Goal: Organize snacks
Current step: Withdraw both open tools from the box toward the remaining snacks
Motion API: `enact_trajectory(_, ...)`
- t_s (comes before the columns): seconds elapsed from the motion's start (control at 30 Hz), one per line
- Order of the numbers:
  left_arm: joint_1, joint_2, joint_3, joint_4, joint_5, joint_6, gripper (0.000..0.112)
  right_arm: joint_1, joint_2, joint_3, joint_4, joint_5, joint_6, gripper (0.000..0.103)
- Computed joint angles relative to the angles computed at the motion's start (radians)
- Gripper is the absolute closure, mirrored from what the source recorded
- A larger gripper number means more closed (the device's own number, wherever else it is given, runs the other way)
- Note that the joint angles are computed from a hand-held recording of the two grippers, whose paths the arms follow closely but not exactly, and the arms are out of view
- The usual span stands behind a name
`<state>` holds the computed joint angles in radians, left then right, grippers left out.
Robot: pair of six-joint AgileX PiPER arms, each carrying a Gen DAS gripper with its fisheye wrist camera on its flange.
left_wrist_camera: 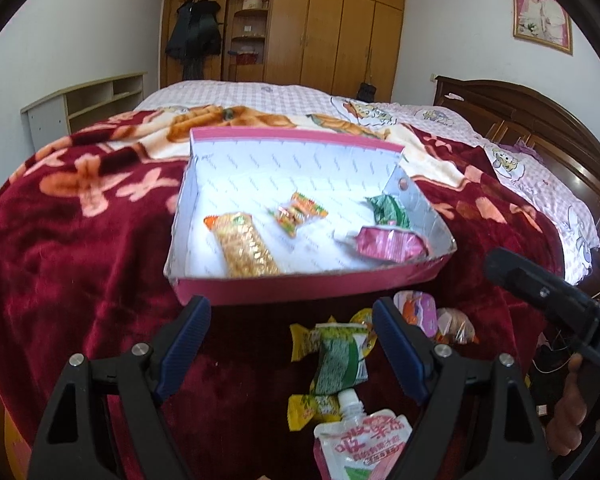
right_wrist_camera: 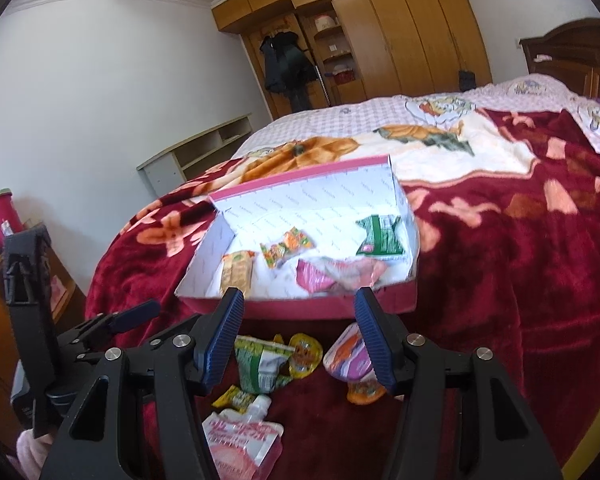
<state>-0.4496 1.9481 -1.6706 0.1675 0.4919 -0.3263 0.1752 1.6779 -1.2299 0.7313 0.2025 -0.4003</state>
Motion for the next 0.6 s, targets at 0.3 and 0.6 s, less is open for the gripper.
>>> enact_trajectory(0.3, 0.018, 0.0, 0.077, -0.048, -0.011, 0.021, 0.026, -0.019, -0.018, 0.087, 0.274, 0.0, -0.223, 0.044)
enact_trajectory(0.6, -0.003, 0.057, 0.048, -0.127, 0.014, 0.082, 0.026, -0.029, -0.013, 0.17, 0.488, -0.037, -0.412, 0.044)
